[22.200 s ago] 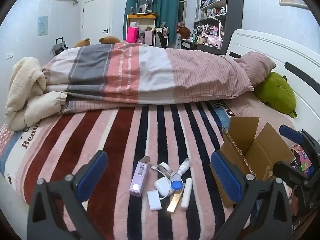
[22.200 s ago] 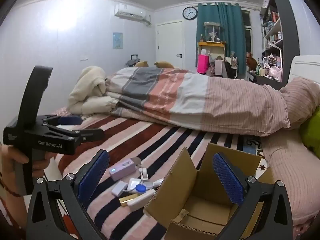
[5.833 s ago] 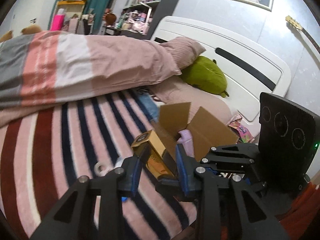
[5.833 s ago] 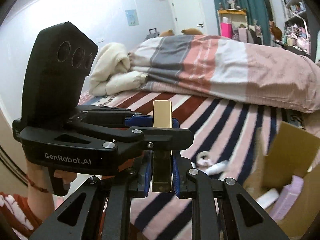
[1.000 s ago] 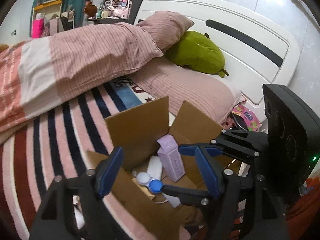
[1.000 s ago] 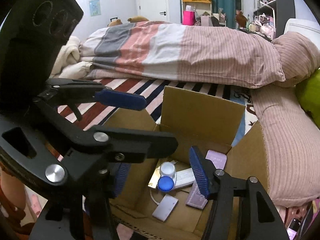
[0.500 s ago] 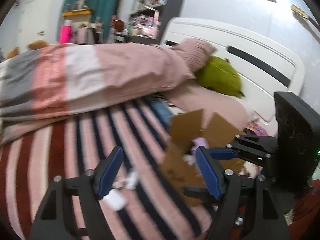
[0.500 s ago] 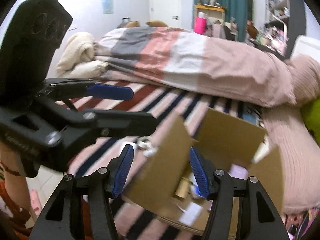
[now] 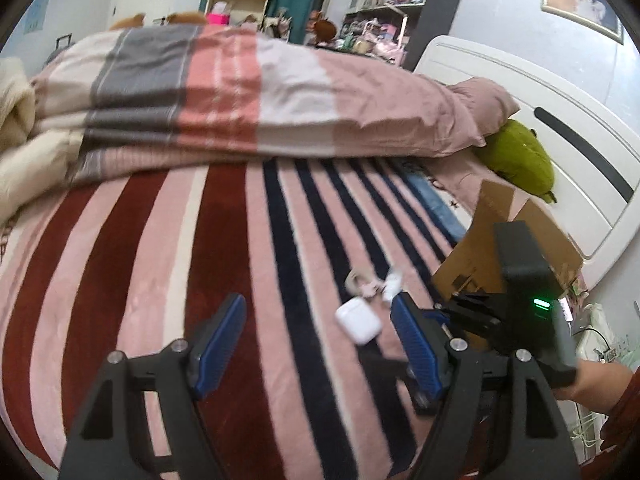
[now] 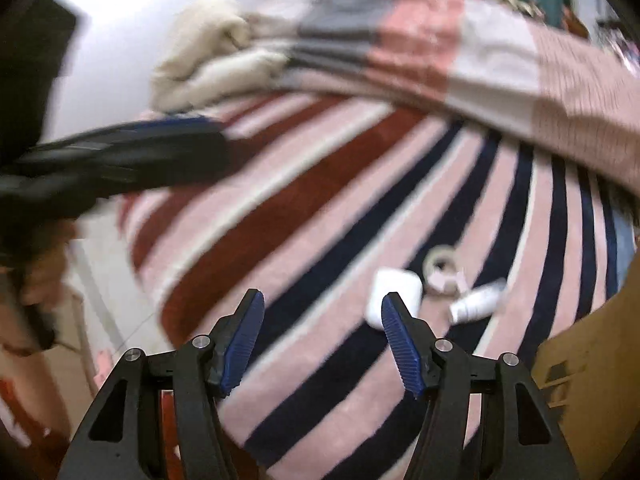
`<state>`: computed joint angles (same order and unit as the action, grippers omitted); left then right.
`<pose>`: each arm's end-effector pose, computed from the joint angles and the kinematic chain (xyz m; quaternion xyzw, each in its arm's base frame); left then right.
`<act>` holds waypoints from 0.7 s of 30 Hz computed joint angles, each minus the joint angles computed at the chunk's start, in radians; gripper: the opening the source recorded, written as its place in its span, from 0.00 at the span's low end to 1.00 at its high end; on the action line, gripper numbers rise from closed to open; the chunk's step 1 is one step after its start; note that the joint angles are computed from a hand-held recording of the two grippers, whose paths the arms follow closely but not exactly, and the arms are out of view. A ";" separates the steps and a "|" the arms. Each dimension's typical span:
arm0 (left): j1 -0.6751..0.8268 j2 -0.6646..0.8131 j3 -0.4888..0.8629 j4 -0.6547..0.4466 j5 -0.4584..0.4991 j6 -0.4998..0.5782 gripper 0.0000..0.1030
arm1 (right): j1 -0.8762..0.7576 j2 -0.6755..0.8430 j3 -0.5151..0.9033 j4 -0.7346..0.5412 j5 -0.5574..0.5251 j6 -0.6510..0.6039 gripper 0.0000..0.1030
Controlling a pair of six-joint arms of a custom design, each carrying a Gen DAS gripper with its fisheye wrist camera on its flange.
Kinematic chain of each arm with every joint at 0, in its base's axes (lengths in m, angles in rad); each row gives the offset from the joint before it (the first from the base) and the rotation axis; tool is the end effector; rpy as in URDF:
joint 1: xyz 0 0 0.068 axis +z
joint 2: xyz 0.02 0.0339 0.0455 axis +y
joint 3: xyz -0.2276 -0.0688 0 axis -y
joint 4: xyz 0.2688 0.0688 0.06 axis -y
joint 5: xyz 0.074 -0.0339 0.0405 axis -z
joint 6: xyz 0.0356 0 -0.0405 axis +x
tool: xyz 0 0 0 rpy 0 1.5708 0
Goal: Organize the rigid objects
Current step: 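Return the right gripper to the bed and grasp the white earbud case, then lower the earbud case into the cardboard box and release it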
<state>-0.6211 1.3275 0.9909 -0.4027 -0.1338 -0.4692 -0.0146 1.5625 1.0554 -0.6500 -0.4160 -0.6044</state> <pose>0.2626 -0.1820 0.2286 0.0423 0.9122 -0.1567 0.3763 0.3252 0.0096 0.1654 -0.3189 0.9039 0.1313 0.2530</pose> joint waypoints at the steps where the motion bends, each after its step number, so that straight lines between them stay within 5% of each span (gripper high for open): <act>1: 0.007 -0.001 -0.017 0.008 0.009 -0.006 0.70 | 0.004 0.040 0.001 0.041 0.029 0.030 0.56; 6: 0.021 0.007 -0.049 0.028 0.029 -0.021 0.70 | 0.020 0.161 -0.002 0.214 0.123 0.112 0.54; 8: 0.021 0.014 -0.052 0.033 0.034 -0.023 0.70 | 0.022 0.193 0.009 0.239 0.132 0.131 0.38; 11: 0.021 0.025 -0.045 0.033 0.042 -0.023 0.70 | 0.013 0.150 -0.030 0.259 0.125 0.122 0.38; 21: -0.010 0.064 0.043 0.068 0.156 -0.010 0.68 | -0.006 -0.174 -0.098 0.054 -0.115 -0.011 0.38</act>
